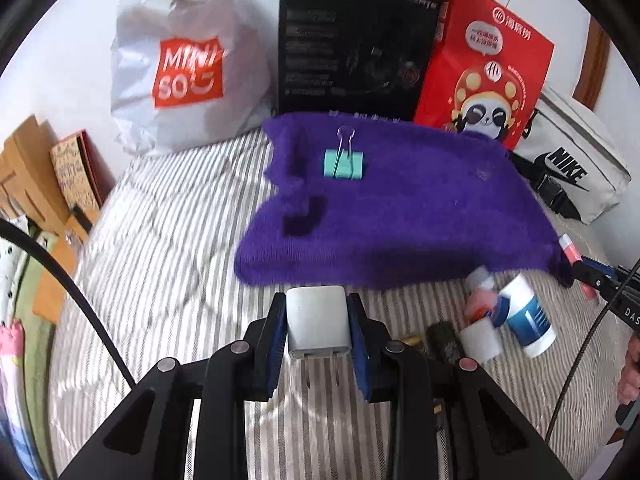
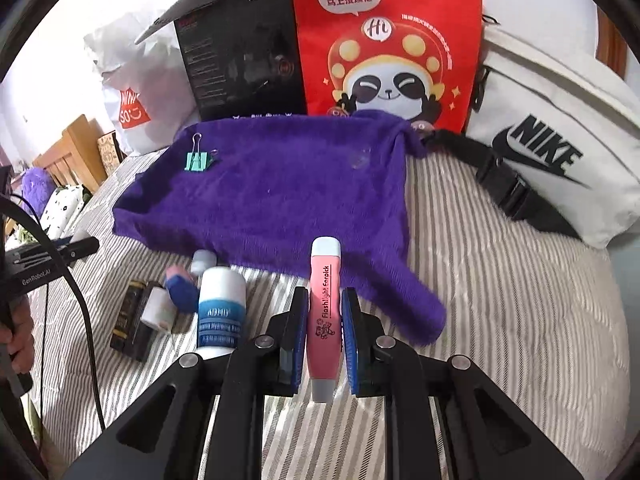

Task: Organize rigid objects
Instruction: 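Carry the charger and the highlighter toward the purple towel with both tools, then set the highlighter on the towel and open the right tool while the left lowers the charger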

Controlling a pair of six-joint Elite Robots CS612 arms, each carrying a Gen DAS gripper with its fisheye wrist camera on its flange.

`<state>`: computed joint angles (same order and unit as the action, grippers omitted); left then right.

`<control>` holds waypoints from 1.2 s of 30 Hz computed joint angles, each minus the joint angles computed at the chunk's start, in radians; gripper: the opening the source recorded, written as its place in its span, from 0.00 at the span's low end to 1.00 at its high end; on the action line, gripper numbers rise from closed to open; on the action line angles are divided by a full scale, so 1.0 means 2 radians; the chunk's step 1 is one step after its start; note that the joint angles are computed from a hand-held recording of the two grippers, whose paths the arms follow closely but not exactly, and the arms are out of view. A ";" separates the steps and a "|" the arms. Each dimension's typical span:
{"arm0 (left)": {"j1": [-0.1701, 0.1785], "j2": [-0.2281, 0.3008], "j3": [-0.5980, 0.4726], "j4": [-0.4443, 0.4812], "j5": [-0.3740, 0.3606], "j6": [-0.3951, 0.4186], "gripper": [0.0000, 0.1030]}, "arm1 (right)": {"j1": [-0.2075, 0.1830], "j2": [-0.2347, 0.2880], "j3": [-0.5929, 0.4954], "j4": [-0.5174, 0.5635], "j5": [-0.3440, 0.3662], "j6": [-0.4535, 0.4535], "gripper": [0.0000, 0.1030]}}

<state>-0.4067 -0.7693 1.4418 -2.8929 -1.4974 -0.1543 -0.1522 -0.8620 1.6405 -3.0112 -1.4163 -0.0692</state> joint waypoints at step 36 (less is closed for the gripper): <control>0.015 0.092 -0.175 0.113 -0.052 -0.008 0.27 | 0.009 0.111 -0.206 0.155 -0.046 0.019 0.16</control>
